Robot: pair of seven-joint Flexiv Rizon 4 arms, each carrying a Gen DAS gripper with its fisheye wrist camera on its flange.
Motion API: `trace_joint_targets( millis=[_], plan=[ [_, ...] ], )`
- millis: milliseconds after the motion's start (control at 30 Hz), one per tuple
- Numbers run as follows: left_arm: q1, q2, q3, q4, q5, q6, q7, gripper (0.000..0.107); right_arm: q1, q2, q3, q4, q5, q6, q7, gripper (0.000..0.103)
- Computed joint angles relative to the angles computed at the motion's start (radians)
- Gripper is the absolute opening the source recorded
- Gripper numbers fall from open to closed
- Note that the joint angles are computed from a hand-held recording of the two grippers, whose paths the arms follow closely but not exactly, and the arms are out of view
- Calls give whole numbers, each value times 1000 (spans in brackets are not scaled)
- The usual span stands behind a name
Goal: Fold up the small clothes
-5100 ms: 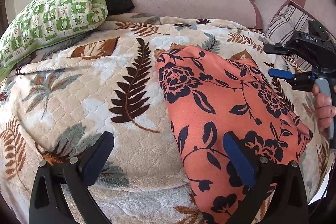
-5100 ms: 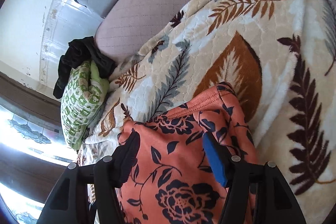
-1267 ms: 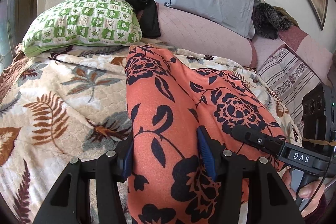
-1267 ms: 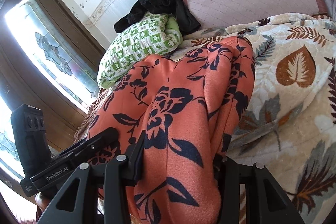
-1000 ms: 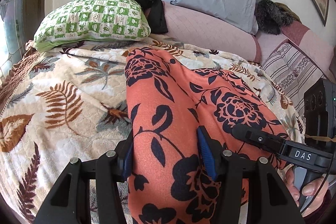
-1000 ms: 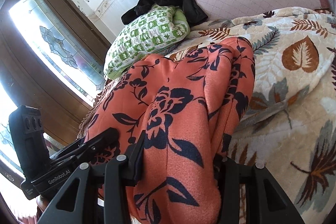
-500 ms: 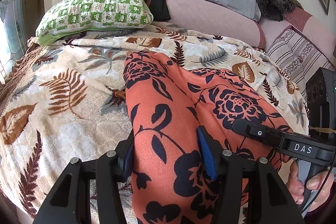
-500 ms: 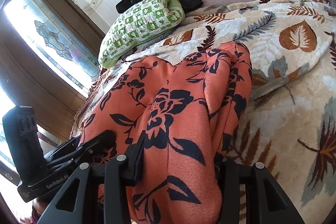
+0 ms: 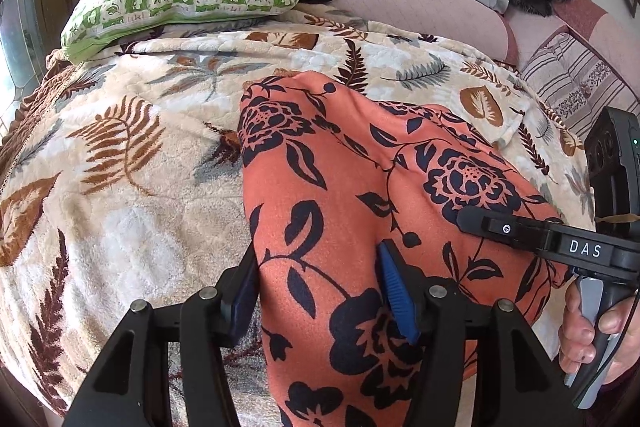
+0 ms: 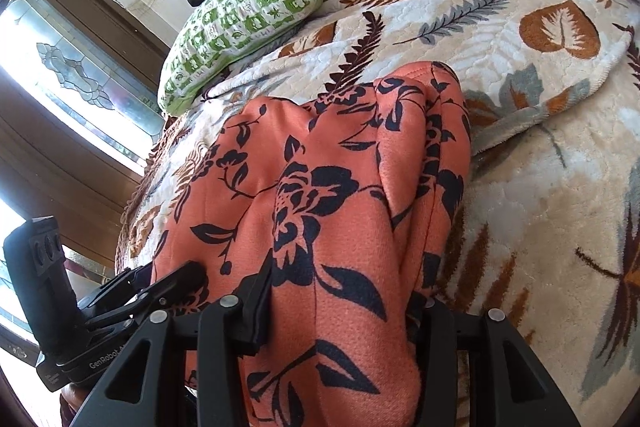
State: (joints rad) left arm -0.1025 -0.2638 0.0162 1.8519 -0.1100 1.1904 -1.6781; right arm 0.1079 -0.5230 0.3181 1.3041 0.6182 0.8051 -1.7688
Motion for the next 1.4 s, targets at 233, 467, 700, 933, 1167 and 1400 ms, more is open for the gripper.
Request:
trace_joint_targets(
  millis=[233, 467, 700, 933, 1167, 1400],
  plan=[
    [0, -4, 3, -1, 15, 6, 11, 64, 4, -13, -11, -9, -14, -30, 47, 58],
    [-10, 1, 24, -1, 66, 15, 11, 72, -12, -25, -12, -29, -8, -74, 86, 68],
    [-26, 26, 69, 2, 179, 63, -59, 75, 29, 36, -50, 58, -74, 102, 93, 68],
    [-21, 13, 83, -30, 229, 79, -155, 75, -11, 72, 45, 156, -87, 488, 5, 67],
    [-26, -15, 78, -72, 290, -19, -168, 79, -82, -31, 122, -23, -58, 18, 30, 66],
    [-19, -18, 67, -76, 271, -25, -158, 79, 6, -13, 10, -45, -45, 56, 41, 66]
  ],
)
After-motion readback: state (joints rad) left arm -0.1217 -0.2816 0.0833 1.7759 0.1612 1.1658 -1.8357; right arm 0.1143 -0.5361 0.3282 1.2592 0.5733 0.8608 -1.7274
